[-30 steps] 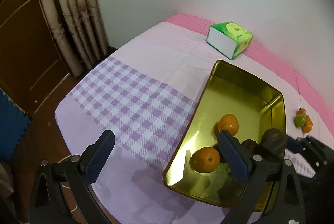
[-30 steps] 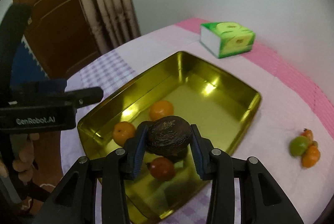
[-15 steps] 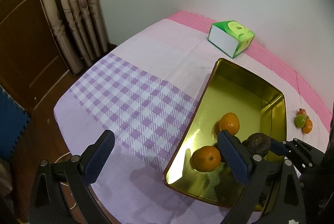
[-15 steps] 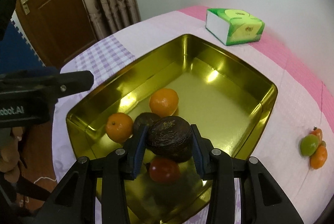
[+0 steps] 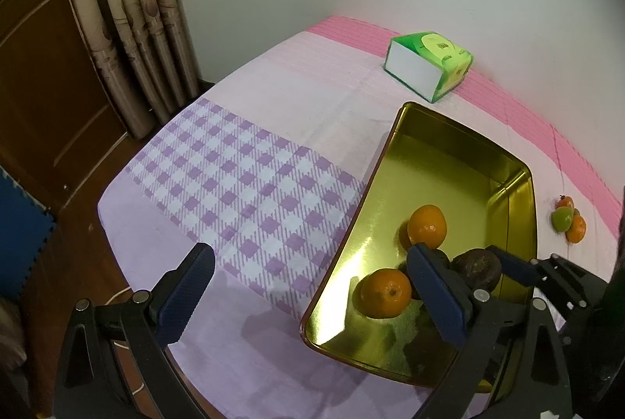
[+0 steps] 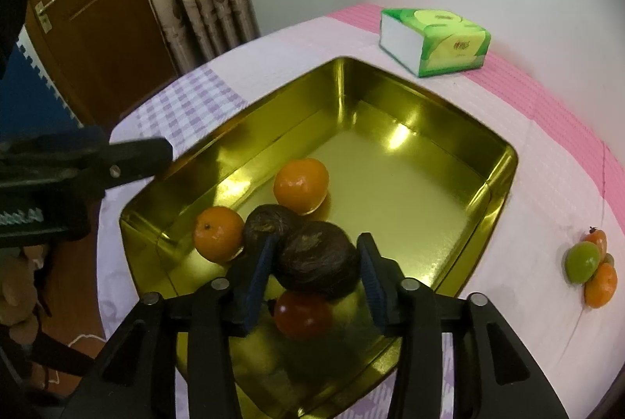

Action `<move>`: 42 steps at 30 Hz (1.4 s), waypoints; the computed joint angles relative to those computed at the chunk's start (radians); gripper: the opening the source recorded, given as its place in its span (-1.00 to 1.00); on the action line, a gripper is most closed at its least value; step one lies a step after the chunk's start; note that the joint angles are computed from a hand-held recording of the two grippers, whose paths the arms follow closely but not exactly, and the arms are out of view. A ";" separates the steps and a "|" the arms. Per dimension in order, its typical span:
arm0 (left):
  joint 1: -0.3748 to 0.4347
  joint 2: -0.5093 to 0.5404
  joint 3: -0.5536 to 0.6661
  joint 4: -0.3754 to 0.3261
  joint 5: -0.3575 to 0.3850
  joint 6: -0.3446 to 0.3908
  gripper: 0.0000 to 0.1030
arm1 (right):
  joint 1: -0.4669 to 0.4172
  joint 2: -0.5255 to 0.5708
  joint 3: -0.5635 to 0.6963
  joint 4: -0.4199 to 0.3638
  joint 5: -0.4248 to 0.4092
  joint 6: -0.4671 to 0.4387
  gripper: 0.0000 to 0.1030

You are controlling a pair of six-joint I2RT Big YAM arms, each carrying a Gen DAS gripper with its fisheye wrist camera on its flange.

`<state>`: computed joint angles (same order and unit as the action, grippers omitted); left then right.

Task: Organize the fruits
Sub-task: 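Carry the dark oval fruit into the tin and open the right gripper, then close the right gripper on the two small olive-green round fruits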

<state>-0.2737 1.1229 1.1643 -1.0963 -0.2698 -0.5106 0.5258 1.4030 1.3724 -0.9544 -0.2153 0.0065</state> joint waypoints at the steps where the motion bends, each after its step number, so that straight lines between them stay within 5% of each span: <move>1: 0.000 0.000 0.000 0.000 0.001 0.000 0.90 | -0.002 -0.004 0.001 0.003 -0.004 0.003 0.04; 10: -0.007 0.001 -0.005 0.004 -0.008 0.006 0.90 | -0.076 -0.081 -0.022 0.050 0.013 0.038 0.11; 22: -0.036 0.005 -0.006 0.018 -0.036 0.032 0.89 | -0.332 -0.167 -0.114 0.024 0.075 0.025 0.11; 29: -0.048 0.012 -0.007 0.024 -0.050 0.047 0.89 | -0.451 -0.156 -0.151 0.022 0.103 -0.016 0.11; 42: -0.069 0.023 -0.015 0.036 -0.074 0.066 0.89 | -0.536 -0.091 -0.168 0.070 0.101 -0.100 0.11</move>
